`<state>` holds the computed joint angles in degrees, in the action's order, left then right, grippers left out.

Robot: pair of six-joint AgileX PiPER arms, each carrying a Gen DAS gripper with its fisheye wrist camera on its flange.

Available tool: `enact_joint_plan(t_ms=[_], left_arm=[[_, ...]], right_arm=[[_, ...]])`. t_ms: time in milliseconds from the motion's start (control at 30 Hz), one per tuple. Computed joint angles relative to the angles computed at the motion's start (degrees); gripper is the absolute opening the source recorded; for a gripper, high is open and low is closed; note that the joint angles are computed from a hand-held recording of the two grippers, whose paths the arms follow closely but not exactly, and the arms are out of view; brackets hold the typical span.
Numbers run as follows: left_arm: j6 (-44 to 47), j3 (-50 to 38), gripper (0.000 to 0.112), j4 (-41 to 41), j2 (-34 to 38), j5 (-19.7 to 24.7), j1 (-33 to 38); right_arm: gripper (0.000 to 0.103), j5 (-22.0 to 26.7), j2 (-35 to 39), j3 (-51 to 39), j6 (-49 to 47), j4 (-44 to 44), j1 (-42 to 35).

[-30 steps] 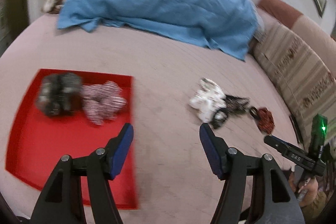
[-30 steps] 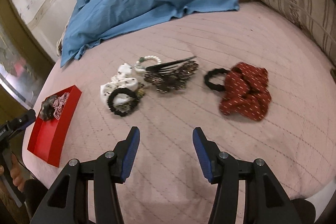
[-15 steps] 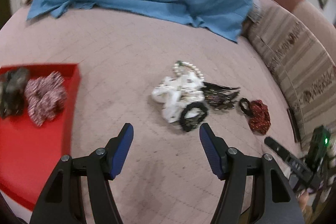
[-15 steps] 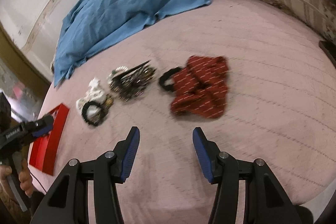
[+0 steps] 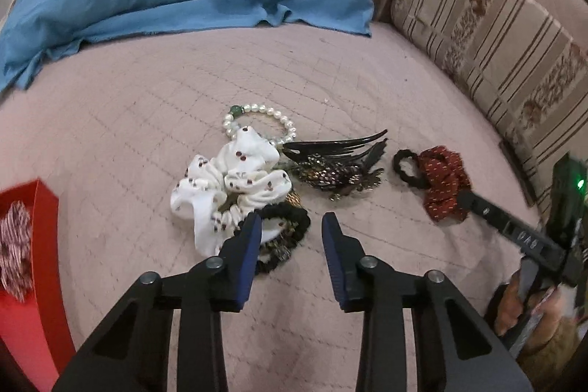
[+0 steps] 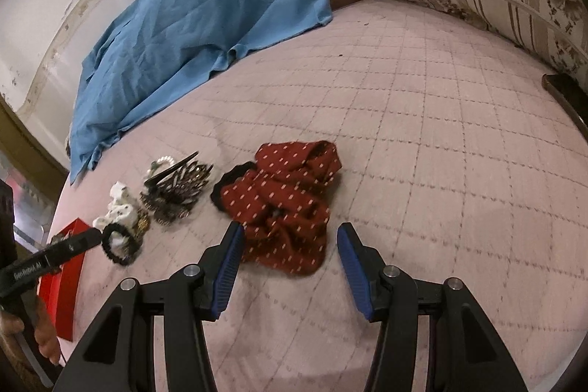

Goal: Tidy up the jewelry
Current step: 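Grasp black hair tie with left tool while right tool grasps polka-dot scrunchie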

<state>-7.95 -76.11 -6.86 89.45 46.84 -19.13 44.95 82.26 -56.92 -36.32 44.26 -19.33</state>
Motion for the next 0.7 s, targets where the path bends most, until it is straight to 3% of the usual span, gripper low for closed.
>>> enact_joint_plan(t_ms=[433,533,633,700], left_arm=[[0.5,1.3,0.032,1.9,1.8,-0.7,-0.8],[0.7,1.2,0.012,2.0,2.3,0.1,-2.3],[0.2,1.2,0.01,1.5,2.9,0.3,-2.8],[-0.5,1.5,0.009,2.1,2.7,0.4,-3.2]], right_arm=[[0.057,-1.2,3.1,-0.9,-5.7,5.4,0.6],[0.057,-0.6,3.4,-1.1,-6.4,6.4,0.8],[0.056,-1.4,4.2,-1.9,-5.6,5.9,2.0],[0.044,-2.2,4.8,-2.6,-4.7,5.0,2.9]])
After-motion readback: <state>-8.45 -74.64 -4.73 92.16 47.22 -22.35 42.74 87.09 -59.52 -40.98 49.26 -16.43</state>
